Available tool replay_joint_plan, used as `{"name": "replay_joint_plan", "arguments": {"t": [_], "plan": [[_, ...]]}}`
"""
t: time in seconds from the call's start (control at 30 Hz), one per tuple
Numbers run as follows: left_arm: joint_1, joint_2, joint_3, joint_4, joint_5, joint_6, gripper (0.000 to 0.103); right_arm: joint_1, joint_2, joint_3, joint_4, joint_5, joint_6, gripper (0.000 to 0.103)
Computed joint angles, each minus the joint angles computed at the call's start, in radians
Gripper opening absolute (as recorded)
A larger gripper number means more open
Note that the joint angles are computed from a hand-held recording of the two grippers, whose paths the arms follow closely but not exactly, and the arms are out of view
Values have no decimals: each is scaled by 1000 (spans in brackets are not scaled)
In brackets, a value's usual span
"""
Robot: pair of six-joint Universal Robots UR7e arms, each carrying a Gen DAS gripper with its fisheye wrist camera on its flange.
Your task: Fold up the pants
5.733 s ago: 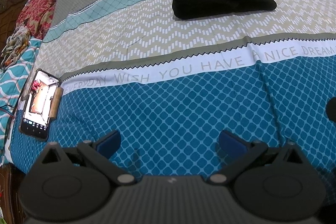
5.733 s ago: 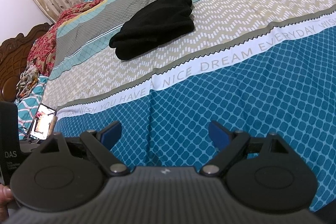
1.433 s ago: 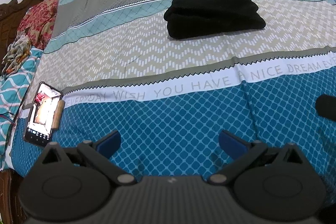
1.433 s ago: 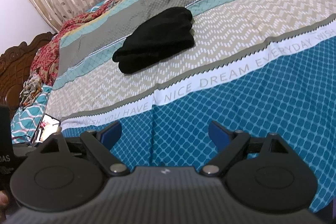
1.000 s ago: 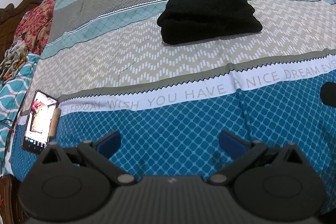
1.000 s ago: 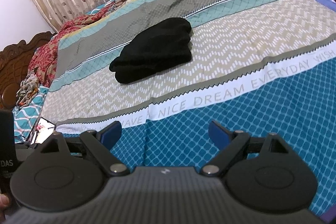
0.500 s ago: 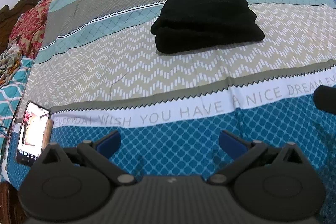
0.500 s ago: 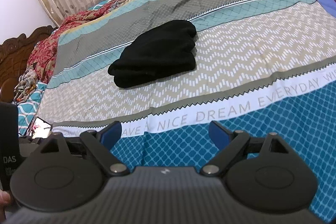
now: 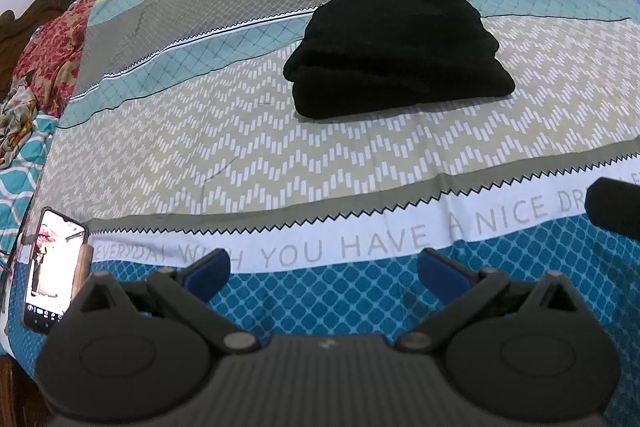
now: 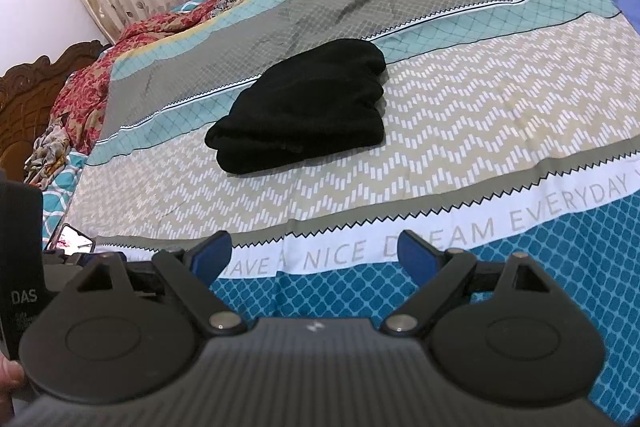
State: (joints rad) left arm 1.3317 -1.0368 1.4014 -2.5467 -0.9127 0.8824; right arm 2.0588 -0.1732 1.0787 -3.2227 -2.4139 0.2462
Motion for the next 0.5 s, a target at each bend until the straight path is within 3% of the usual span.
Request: {"name": "replay_joint_plan", "arguments": {"t": [0.33, 0.5], "plan": [[5, 19, -24, 12, -1, -23, 103, -7, 8, -25, 12, 10, -13, 92], [11, 19, -44, 65, -36, -44, 103, -8, 9, -27, 12, 15, -17, 92]]}}
